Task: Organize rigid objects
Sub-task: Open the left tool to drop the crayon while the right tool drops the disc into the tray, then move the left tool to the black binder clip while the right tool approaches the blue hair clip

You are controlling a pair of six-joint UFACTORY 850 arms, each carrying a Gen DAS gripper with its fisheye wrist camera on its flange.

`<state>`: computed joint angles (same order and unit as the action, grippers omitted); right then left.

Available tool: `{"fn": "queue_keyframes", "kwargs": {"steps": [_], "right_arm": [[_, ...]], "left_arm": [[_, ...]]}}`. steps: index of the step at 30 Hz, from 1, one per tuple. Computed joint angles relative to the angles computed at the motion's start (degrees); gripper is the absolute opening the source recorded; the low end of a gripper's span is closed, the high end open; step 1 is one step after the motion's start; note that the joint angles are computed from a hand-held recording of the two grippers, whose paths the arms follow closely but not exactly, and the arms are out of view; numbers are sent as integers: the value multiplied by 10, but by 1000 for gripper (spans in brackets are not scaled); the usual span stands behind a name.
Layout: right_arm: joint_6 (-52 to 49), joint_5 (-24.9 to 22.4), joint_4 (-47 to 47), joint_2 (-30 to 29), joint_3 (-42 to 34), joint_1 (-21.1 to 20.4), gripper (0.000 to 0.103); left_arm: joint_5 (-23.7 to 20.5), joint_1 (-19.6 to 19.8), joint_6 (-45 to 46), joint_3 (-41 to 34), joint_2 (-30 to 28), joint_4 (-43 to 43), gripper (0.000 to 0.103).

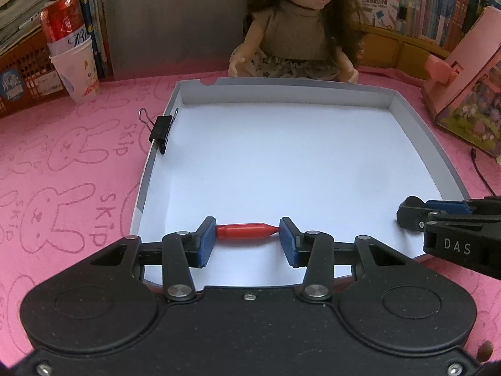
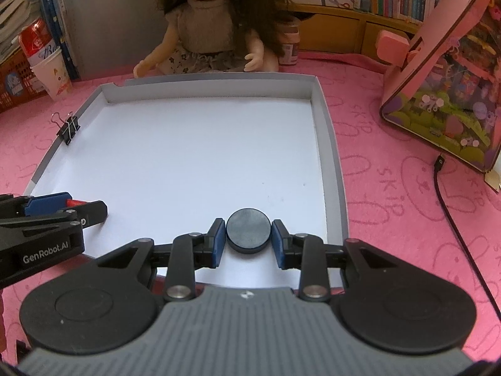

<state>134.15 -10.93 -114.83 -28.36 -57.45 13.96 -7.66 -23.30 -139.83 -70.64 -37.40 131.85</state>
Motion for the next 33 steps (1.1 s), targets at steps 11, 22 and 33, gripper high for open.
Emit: {"fn": "queue_keyframes", "kwargs": {"steps": [11,22,33], "right_arm": [[222,-41,-217,46,50,3,68],[350,-202,-362,139,193,40,83],[391,-332,-377,187,318,85,84]], "left_arm": [[-52,1,-203,57,43,201,65],[-163,5,-362,212,140,388,75],[-279,-2,-365,360,220,385,76]]}}
